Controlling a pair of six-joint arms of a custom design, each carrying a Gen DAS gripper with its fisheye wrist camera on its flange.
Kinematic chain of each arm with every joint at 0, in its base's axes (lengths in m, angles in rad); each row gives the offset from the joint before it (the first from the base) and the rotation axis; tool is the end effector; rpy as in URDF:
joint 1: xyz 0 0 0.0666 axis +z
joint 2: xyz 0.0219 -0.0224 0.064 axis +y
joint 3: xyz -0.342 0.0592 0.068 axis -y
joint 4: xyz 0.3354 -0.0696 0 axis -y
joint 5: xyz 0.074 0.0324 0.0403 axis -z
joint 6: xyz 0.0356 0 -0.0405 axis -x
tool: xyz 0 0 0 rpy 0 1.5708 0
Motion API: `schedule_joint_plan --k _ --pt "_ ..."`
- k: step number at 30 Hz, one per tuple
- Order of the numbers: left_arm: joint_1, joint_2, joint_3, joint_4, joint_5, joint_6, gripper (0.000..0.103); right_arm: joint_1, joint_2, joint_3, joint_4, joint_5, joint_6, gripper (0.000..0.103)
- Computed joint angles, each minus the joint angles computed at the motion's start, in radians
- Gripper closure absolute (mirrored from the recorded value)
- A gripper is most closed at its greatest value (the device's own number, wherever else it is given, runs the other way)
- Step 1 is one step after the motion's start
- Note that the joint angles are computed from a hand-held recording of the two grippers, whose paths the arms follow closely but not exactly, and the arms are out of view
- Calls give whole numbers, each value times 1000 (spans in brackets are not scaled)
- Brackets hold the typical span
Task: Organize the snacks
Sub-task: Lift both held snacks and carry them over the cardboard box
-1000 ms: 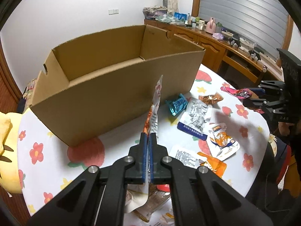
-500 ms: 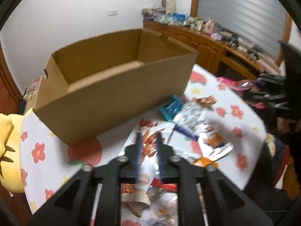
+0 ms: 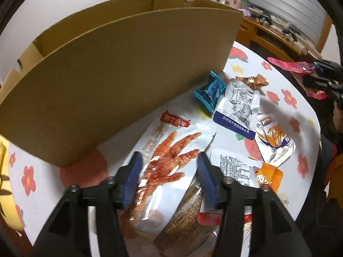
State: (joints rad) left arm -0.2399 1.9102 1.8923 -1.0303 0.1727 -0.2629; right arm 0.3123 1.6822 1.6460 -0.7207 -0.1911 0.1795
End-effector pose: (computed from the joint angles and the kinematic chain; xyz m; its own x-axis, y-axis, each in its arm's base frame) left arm 0.5711 -0.1464 0.3298 -0.7303 0.4422 -0.5207 0.5252 0.8508 -0.0141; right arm 0.5136 0.1725 0.3758 -0.5656 -0.3668 -0.7386 -0.5428 0.8399 -0.0015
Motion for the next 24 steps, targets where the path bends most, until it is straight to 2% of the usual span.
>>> schedule_joint_plan --k 1,2,4,7,9,10,12,16,17,24 --pt "-4 8 9 -13 -17 -8 36 -1 3 1 0 -3 -1 68" --pt "-13 19 14 -25 -52 -23 35 -2 6 2 0 -6 -2 68" --pt "-14 6 -14 13 -55 -34 35 -3 12 6 -1 -10 -1 68" --pt "-10 4 -20 26 -44 -26 36 -6 20 7 -1 -16 1 68" --pt "-4 1 -27 40 -39 -15 50 -8 26 9 1 -20 -1 68" --pt "-2 2 -25 48 -52 -6 61 -9 29 11 0 -21 -1 68" --pt "11 0 -22 48 -31 17 63 -11 32 11 -1 -23 -2 68" --pt "15 -33 -60 100 -53 27 78 -14 35 9 -4 -21 -2 68" --pt "16 -44 -69 110 -60 32 84 -15 37 11 -5 -22 -3 68" --pt "22 -108 -139 149 -49 41 85 -6 36 18 -4 -17 -3 68"
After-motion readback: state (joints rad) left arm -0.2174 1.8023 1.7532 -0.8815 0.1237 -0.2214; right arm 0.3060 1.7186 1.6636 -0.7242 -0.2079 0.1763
